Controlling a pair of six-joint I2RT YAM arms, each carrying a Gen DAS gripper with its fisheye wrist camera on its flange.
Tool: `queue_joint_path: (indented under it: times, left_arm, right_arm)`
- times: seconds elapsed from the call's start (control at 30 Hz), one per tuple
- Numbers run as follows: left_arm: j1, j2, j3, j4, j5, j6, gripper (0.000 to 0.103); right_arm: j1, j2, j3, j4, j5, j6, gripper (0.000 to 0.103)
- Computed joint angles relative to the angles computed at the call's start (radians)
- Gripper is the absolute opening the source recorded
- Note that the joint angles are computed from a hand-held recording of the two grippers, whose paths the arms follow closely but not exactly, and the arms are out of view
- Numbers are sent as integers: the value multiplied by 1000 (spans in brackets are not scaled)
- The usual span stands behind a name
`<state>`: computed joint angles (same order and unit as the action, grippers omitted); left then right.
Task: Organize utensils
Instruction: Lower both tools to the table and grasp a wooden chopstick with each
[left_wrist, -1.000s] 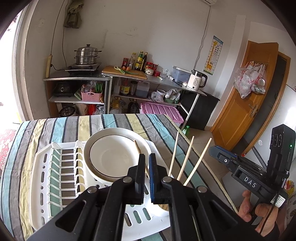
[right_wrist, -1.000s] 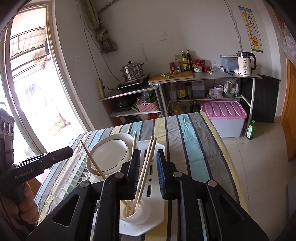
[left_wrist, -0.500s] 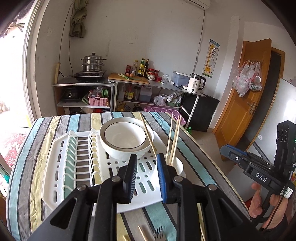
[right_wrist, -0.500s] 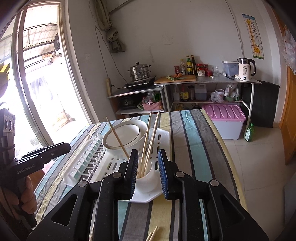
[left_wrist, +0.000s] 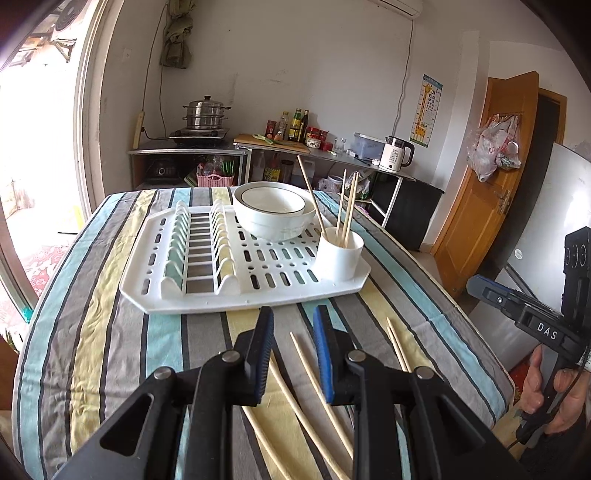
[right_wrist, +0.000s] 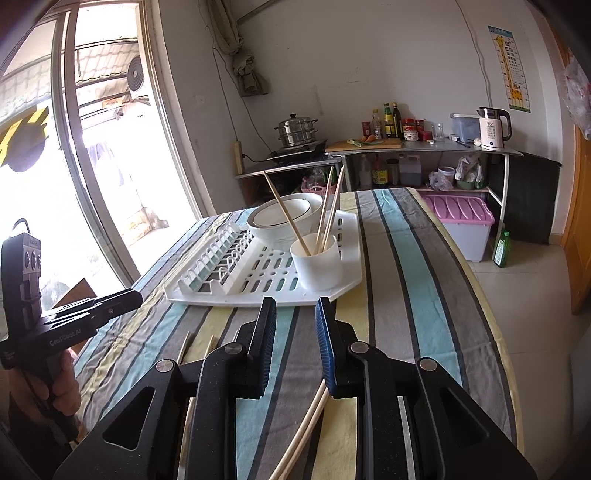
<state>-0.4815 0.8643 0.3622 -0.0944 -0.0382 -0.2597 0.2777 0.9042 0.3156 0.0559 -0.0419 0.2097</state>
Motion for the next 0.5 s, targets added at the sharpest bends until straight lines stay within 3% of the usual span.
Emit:
queue_joint_path:
  times: [0.23, 0.5]
  left_arm:
    - [-82, -202, -108, -110, -52, -78, 23]
    - [-169, -273, -176, -145, -90, -154, 23]
  right_arm:
    - [109, -158, -97, -73, 66, 59, 23]
    - [159, -199, -148, -96, 96, 86, 23]
